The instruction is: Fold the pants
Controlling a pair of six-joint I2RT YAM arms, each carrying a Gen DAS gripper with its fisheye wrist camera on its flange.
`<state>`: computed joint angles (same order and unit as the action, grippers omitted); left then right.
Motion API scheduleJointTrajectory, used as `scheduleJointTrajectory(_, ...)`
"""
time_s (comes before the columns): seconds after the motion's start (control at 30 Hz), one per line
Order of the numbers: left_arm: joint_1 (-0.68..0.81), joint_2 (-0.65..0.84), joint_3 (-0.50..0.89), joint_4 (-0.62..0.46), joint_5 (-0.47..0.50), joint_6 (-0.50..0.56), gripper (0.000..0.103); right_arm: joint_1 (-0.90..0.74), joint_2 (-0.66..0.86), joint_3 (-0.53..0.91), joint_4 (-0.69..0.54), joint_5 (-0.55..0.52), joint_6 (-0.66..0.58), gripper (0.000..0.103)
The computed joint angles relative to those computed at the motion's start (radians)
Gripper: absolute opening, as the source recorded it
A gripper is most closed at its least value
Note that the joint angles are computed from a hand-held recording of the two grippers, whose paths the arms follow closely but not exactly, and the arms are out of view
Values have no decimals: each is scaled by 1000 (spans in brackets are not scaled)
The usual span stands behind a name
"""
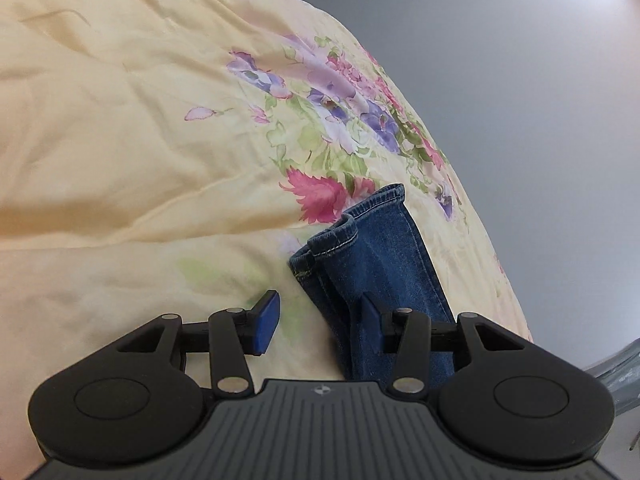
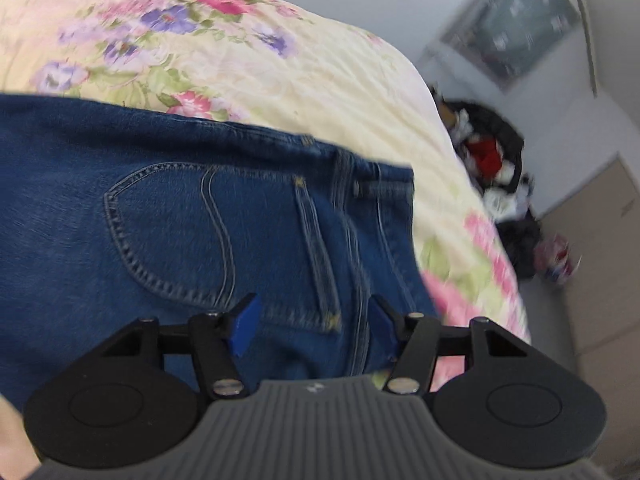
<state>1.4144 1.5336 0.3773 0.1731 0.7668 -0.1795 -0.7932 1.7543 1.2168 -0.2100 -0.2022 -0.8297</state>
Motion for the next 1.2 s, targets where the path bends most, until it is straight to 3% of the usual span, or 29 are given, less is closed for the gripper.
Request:
scheduleJointTrajectory(0.27, -115, 6, -28, 157, -145, -83, 49, -148, -243, -312, -211, -275, -86, 55)
scheduleJointTrajectory(0.33, -129, 9, -32, 177, -166, -96, 49, -123, -272, -409, -167, -284, -82, 55)
scheduleJointTrajectory(0.43, -144, 3, -37, 186, -188, -115, 49, -38, -264, -525, 23, -218, 23, 54)
scheduleJointTrajectory(0.5, -151, -4, -30, 172, -199, -112, 49, -7, -219, -517, 67, -181, 93, 29)
scheduleJointTrajectory(0.53, -155, -3, -24, 166, -202, -109, 49, -8, -208, -494, 52, -187, 113, 7)
scheduleJointTrajectory(0.57, -151, -3, -21, 162, -197, -104, 49, -21, -211, -469, 25, -213, 121, 4)
scheduleJointTrajectory(0.67, -122, 8, -15, 153, -156, -95, 48, -62, -257, -431, 15, -259, 110, 2)
scheduleJointTrajectory(0.77, -71, 21, -20, 155, -94, -91, 48, -40, -226, -387, -31, -200, 123, 2)
scheduleJointTrajectory(0.87, -22, 54, -4, 142, -27, -75, 50, -3, -174, -408, 29, -101, 123, 2)
scheduleJointTrajectory(0.93, -11, 83, 4, 162, -8, -73, 49, 4, -134, -439, 153, 8, 151, 0)
scheduleJointTrajectory(0.97, -14, 98, 5, 178, -6, -75, 48, -17, -99, -420, 173, 6, 158, 0)
scheduleJointTrajectory(1.07, -42, 138, -18, 280, -29, -93, 46, -102, -45, -306, 46, -90, 210, 0)
scheduleJointTrajectory(1.1, -58, 146, -28, 316, -50, -104, 38, -114, -57, -303, 26, -108, 184, 0)
scheduleJointTrajectory(1.2, -136, 88, -65, 347, -182, -107, 27, -123, -99, -330, 17, -129, 102, 0)
